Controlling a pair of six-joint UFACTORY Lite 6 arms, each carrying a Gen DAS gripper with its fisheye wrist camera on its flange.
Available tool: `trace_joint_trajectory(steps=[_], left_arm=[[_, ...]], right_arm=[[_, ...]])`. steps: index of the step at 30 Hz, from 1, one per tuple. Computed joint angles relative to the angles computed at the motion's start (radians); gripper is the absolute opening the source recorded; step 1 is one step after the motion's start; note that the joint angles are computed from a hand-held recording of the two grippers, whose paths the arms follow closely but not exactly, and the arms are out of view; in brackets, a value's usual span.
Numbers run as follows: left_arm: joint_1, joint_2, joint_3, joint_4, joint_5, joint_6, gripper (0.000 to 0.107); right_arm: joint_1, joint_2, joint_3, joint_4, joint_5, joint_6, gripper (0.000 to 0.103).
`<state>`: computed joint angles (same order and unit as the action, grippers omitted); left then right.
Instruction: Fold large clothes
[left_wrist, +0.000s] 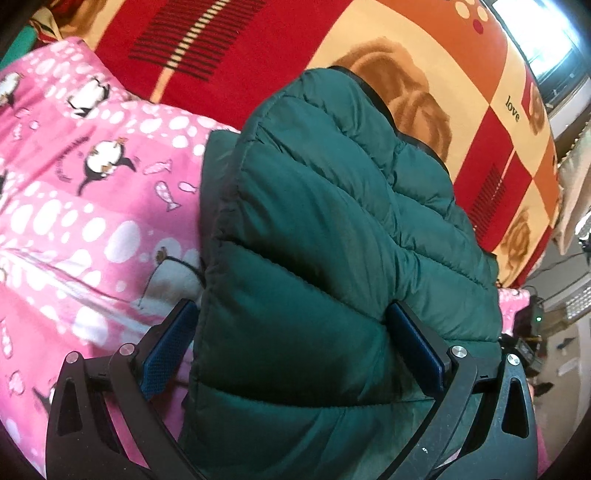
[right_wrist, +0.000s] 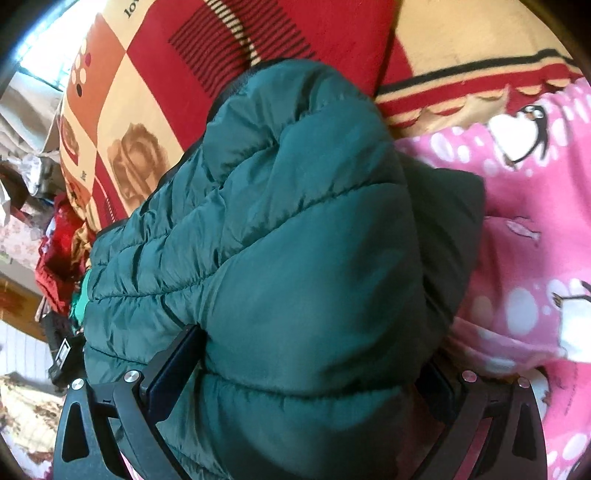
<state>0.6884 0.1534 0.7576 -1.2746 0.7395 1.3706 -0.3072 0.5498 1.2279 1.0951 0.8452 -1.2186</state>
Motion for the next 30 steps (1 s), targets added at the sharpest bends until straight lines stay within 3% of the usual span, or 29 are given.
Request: trace_joint_trajectory(steps=[7,12,13,16,21,27,30], left_arm=[[-0.032,0.011,0.027,0.037,0.007,-0.062,0.099],[-0.098,-0.164,-0.074,0.022,-0.042,-0.030,0.059],[-0.099,-0.194,-0.085,0.035,-0.036,-0.046,0.052],[-0.056,-0.271,-0.096,0.088,0.043,-0.106,0.039],[0.056,-0.448,-0.140,0.193,0.203,-0.167,0.035],[0.412,-0.644,-0.196,0.383,0.590,-0.114,0.035],[0.557,-0.682,-0.227,0.478,0.694,-0.045,0.035]], right_arm=[[0.016,-0.010,-0.003,-0.014,0.012,0.014,0.101],[0.041,-0.163,-0.130,0.032,-0.016,-0.058,0.061],[0.039,-0.185,-0.144,0.035,-0.015,-0.063,0.058],[0.024,-0.275,-0.206,0.044,0.000,-0.081,0.046],[-0.042,-0.466,-0.331,0.027,0.100,-0.085,0.042],[-0.196,-0.742,-0.510,-0.088,0.300,-0.068,0.042],[-0.333,-0.886,-0.616,-0.183,0.433,-0.086,0.042]])
